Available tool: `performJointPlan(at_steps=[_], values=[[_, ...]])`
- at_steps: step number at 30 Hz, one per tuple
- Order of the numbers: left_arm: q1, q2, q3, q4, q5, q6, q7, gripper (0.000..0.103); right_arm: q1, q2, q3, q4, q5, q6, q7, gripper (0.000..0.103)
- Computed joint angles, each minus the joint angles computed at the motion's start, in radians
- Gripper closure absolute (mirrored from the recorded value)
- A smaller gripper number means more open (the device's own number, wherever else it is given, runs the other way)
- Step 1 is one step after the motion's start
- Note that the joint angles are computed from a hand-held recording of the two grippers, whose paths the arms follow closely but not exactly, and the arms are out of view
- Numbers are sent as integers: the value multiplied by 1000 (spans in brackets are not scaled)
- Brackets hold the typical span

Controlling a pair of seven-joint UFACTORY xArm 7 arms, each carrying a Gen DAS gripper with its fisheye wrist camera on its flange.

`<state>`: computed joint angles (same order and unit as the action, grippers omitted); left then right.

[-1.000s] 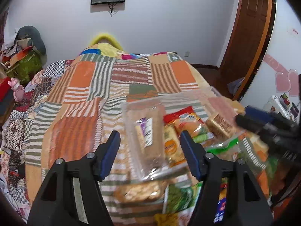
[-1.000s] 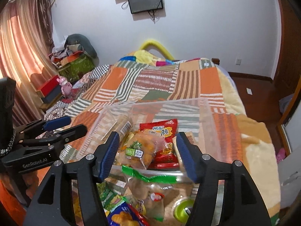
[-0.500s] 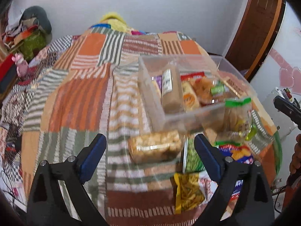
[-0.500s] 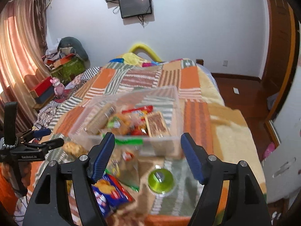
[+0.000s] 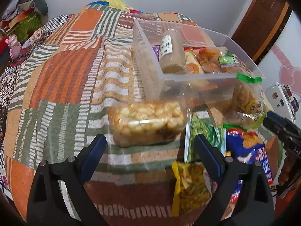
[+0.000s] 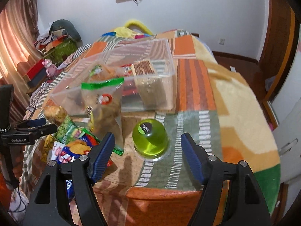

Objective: Organize snacks
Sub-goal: 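Grasp the puffed corn snack bag with the left tool while the right tool grasps the green jelly cup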

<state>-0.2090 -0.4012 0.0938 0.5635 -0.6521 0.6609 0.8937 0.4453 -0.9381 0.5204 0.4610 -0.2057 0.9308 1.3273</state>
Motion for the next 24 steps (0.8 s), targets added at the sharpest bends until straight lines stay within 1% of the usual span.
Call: performJointPlan(at_steps=[5,6,8,9,10,11,12,15,19,24], values=[[-15,48,-12,25,-42,-36,-21,8,6,4,-6,-10,3,-14,0,49],[-18,58,-15,28,-51,-45,-20,8,8,3,-6,-14,5,-17,1,50],[-22,72,-14,36,-71,-51,-8,8,8,7,-9,-17,7,-23,3,58],[-27,75,-6,41,-90,-38,12,8,6,9,-8,-17,7,-23,4,59],[-28,73,-3,42,-103,-28,28,11,7,7,-9,-20,6,-27,5,60],[-26,68,-9,36,-108,-36,39,12,8,0,-9,-25,6,-30,9,60],[-28,57,-14,24,-115,-53,56,20,9,-4,-6,-27,5,-30,13,61],[-31,31,-21,1,-110,-85,78,28,10,-7,5,-26,-1,-22,17,61],[-27,14,-10,-9,-91,-79,67,30,12,-11,10,-21,-7,-8,20,62],[-20,-43,10,-34,-67,-68,57,30,19,-42,22,-10,-10,24,30,62]])
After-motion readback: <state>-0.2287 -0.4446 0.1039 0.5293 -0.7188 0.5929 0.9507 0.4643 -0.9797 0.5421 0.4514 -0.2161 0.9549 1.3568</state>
